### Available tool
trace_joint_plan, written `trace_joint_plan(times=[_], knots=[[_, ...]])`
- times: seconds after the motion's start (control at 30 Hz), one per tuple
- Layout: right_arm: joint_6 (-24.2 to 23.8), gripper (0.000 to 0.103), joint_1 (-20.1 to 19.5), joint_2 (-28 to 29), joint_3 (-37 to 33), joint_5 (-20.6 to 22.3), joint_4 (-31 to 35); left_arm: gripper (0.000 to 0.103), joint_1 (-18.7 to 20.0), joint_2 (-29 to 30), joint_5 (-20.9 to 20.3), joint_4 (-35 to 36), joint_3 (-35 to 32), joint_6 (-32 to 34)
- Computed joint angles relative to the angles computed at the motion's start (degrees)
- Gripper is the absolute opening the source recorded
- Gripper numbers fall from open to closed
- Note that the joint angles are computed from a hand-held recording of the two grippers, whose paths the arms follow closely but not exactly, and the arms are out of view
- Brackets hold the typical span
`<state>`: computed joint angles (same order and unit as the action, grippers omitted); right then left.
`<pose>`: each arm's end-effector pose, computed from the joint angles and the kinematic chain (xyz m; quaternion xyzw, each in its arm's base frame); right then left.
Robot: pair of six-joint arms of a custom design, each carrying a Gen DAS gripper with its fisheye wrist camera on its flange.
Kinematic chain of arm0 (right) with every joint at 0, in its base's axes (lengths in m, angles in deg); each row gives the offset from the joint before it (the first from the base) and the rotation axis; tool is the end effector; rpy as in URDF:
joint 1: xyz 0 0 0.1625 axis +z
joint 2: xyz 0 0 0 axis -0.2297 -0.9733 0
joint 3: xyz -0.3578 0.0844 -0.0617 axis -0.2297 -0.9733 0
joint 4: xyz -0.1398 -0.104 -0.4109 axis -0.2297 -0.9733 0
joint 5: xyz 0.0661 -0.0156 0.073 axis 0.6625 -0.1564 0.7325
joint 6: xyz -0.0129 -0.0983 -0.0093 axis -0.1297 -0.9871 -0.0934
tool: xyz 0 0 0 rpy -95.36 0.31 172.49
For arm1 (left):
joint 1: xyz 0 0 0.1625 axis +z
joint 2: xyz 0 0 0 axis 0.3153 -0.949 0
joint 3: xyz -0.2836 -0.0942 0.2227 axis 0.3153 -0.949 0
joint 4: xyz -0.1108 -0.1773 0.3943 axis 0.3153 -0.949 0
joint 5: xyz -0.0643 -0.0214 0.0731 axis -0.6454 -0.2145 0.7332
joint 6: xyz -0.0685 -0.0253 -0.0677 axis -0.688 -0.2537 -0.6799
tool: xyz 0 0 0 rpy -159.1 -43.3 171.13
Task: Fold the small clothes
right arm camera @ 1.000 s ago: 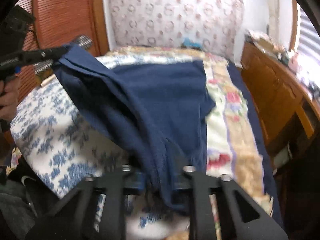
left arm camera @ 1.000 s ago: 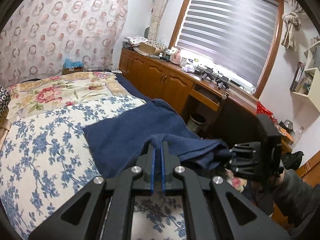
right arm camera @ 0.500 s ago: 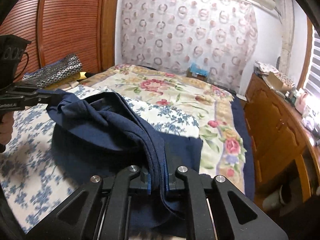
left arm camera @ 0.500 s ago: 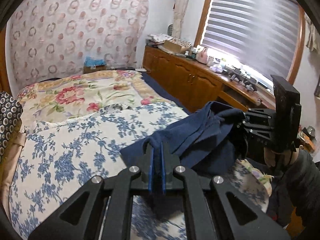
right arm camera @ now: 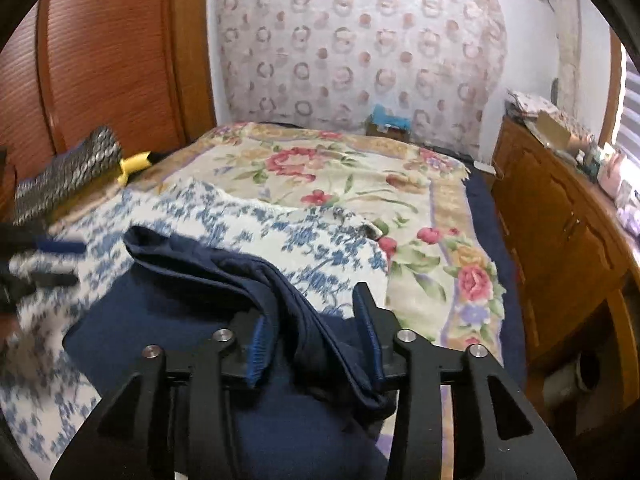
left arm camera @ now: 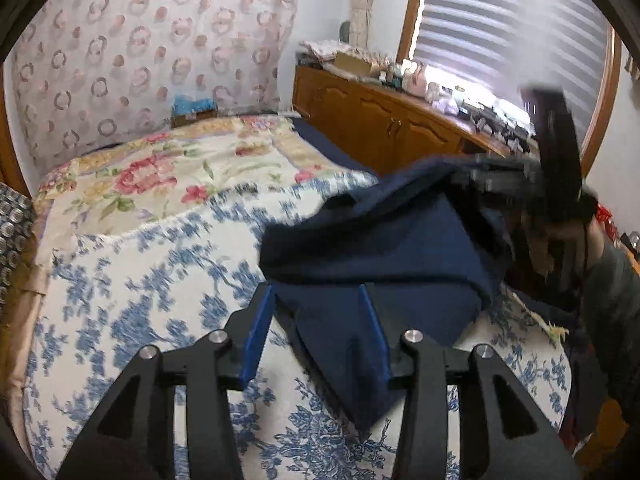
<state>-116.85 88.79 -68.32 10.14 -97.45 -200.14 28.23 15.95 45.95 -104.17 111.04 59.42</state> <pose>-0.0548 -0.7484 0.3266 0.4782 -0.8360 0.1955 0.1850 -0.3206 -0.6398 -0.0918 0.1677 0.8836 -0.3512 0.2603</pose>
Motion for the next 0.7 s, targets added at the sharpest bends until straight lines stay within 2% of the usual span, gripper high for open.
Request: trace_joint_plan(times=[0.07,0.2,0.3,0.43,0.57,0.63,0.7], knots=[[0.1,0.048,0.3,0.0,0.3,-0.4,-2.9,0.043,0.4,0.8,-0.6,1.6,-1.1,-0.6],[3.1,0.056,0.7,0.1,-2.3,-0.5,-0.4,0.043,1.3,2.6,-1.3,5.7,-3.5,-1.4],[1.3,0.058,0.9,-0.4,-1.4,-1.1,-3.5,0.043,1.7,3.2,-1.9,6.7,-4.2,-1.6],[1.5,0.058,0.9,-0.7,-1.7,-1.5,-2.5,0.043,2.2,3.5,-2.7,7.0,-4.4,-2.4],[0.5,0.058,2.2,1.1,-3.1,-4.6,-2.3,0.043,2.0,4.0,-1.9,7.6,-4.2,-2.7],[2.2,0.058,2.8,2.7,-5.8,-4.8,-1.0,0.043,1.9,4.1,-1.6,7.6,-3.8,-3.3],[5.4,0.058,3.5,4.9,-8.9,-4.7,-3.1,0.043,2.0,3.8,-2.1,7.5,-3.4,-3.8]])
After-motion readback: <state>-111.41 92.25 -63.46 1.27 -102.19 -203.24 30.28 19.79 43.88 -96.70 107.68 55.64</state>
